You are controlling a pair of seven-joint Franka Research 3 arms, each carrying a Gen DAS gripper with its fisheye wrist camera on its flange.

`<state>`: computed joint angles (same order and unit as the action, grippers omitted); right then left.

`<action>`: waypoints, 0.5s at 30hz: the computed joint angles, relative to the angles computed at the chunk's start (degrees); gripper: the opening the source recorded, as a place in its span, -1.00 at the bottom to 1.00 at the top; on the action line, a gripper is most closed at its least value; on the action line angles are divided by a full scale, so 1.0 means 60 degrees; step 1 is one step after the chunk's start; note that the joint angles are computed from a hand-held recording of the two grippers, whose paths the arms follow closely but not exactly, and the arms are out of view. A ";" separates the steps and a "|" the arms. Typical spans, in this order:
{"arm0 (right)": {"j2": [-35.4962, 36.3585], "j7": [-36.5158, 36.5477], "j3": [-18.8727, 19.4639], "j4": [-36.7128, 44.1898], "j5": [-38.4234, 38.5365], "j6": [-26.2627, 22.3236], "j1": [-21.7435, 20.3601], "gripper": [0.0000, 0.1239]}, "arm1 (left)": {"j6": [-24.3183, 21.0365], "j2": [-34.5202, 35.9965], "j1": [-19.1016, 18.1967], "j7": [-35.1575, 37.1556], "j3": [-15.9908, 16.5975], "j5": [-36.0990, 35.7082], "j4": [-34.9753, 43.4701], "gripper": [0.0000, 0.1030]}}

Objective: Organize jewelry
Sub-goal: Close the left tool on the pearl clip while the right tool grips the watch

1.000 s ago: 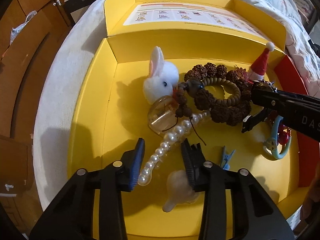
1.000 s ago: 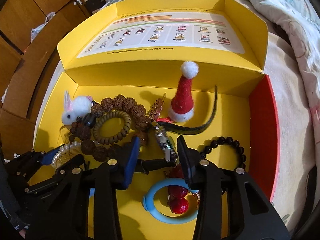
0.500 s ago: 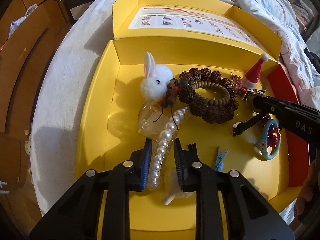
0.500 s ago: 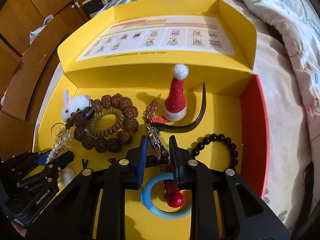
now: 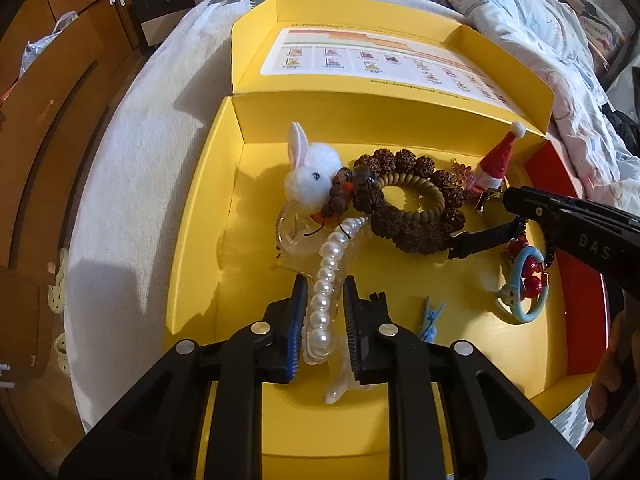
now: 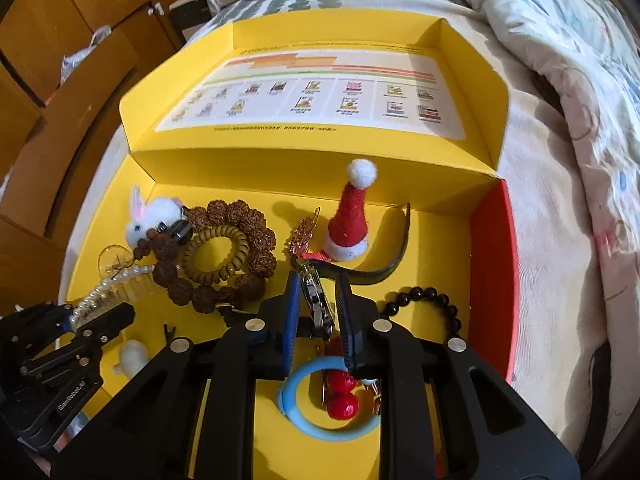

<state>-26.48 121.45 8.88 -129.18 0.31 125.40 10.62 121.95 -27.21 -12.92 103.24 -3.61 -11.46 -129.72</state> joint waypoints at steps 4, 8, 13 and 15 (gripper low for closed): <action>0.0269 0.0031 0.0006 0.0197 -0.0033 -0.0322 0.0004 -0.65 | -0.0102 0.0080 -0.0003 -0.0040 -0.0027 -0.0008 0.0064 -0.65; 0.0638 0.0002 0.0007 0.0570 -0.0151 -0.0825 0.0061 -0.58 | -0.0138 0.0112 0.0000 -0.0023 -0.0032 -0.0010 0.0100 -0.65; 0.1286 -0.0143 -0.0088 0.1169 -0.0150 -0.1434 0.0231 -0.58 | -0.0159 0.0106 0.0013 -0.0021 -0.0032 -0.0032 0.0111 -0.66; 0.1576 -0.0261 -0.0096 0.1479 -0.0255 -0.1812 0.0314 -0.58 | -0.0168 0.0093 0.0010 -0.0016 -0.0030 -0.0049 0.0110 -0.66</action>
<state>-17.02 119.88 8.30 -120.30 -1.22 114.53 12.51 120.95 -26.65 -12.86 103.14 -3.79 -11.75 -129.06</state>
